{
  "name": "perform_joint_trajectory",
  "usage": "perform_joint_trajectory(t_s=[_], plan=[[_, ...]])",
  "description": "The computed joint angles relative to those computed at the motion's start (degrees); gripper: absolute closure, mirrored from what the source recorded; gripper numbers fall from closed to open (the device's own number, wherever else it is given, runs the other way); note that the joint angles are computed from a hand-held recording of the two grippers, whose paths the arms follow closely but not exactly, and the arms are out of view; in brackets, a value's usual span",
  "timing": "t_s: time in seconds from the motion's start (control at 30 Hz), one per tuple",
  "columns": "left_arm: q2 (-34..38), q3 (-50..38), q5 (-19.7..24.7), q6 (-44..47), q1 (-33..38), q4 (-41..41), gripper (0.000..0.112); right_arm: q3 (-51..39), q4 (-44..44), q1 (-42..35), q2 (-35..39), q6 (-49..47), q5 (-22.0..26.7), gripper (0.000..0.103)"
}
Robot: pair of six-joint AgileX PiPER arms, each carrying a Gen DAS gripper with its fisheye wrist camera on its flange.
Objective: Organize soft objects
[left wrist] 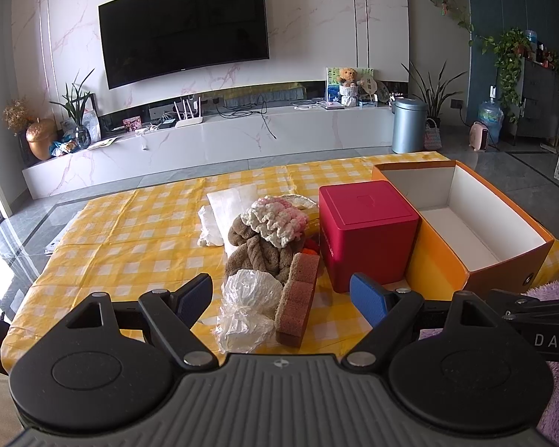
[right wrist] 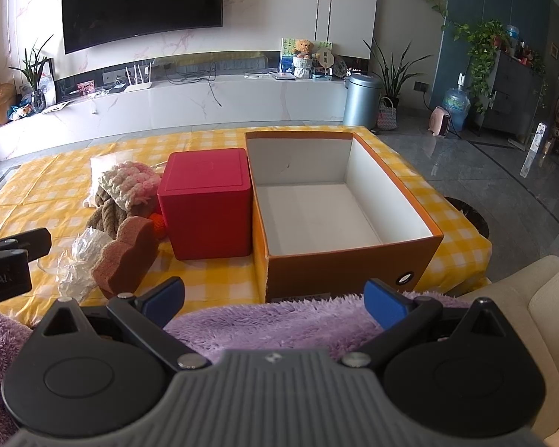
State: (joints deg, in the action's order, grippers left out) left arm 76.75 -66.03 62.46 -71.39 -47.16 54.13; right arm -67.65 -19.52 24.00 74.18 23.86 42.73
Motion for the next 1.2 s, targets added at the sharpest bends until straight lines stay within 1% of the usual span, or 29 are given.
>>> perform_joint_trajectory(t_s=[0.33, 0.43, 0.47, 0.53, 0.57, 0.63, 0.7, 0.73, 0.77, 0.83, 0.9, 0.93, 1.0, 1.07, 1.13, 1.2], plan=[[-0.18, 0.49, -0.52, -0.02, 0.49, -0.32, 0.014, -0.08, -0.24, 0.97, -0.35, 0.9, 0.27, 0.003], [-0.42, 0.96, -0.72, -0.16, 0.72, -0.54, 0.014, 0.49, -0.55, 1.5, -0.65, 1.12, -0.69, 0.003], [-1.33, 1.2, 0.13, -0.02, 0.15, -0.85, 0.014, 0.83, 0.05, 1.32, -0.75, 0.54, -1.49, 0.003], [-1.89, 1.87, -0.65, 0.54, 0.83, -1.48, 0.014, 1.65, 3.26, 0.26, -1.01, -2.13, -3.57, 0.003], [-2.3, 2.32, -1.39, 1.18, 1.51, -2.04, 0.014, 1.91, 5.29, -0.32, -0.91, -3.75, -4.49, 0.003], [-3.42, 3.22, -3.82, 2.86, 3.78, -4.24, 0.018, 1.99, 9.22, -1.16, -0.39, -7.4, -5.52, 0.003], [-5.49, 5.04, -7.88, 4.83, 7.47, -7.91, 0.025, 1.85, 12.4, -1.48, 0.49, -11.19, -6.64, 0.003], [-6.11, 5.51, -9.38, 5.89, 9.14, -9.89, 0.027, 1.69, 13.7, -1.46, 1.09, -13.04, -7.15, 0.005], [-6.6, 5.88, -10.77, 7.36, 11.23, -12.55, 0.03, 1.39, 14.79, -1.39, 1.76, -14.62, -7.49, 0.007], [-7.15, 6.58, -13.09, 10.75, 14.87, -17.32, 0.036, 0.28, 20.05, -2.17, 3.75, -20.15, -7.82, 0.017], [-7.45, 7.54, -15.62, 15.49, 18.16, -21.24, 0.044, -1.89, 24.82, -2.85, 6.39, -23.94, -6.53, 0.021], [-7.38, 7.89, -16.18, 16.84, 19.17, -22.07, 0.045, -2.88, 27.57, -3.28, 7.79, -26.13, -5.98, 0.025], [-7.25, 8.26, -17.21, 19.55, 21.31, -24.28, 0.049, -4.77, 31.7, -3.75, 10.39, -29.11, -5.33, 0.029], [-7.36, 9.12, -19.72, 23.91, 24.76, -27.66, 0.052, -7.24, 34.01, -3.46, 13.21, -29.9, -4.07, 0.029], [-6.54, 9.08, -21.11, 28.73, 27.99, -30.65, 0.053, -9.95, 35.52, -2.72, 15.98, -30.26, -2.75, 0.029], [-5.26, 8.53, -22.83, 35.64, 32.3, -36.08, 0.053, -12.77, 36.56, -1.62, 18.84, -31.0, -1.59, 0.029]])
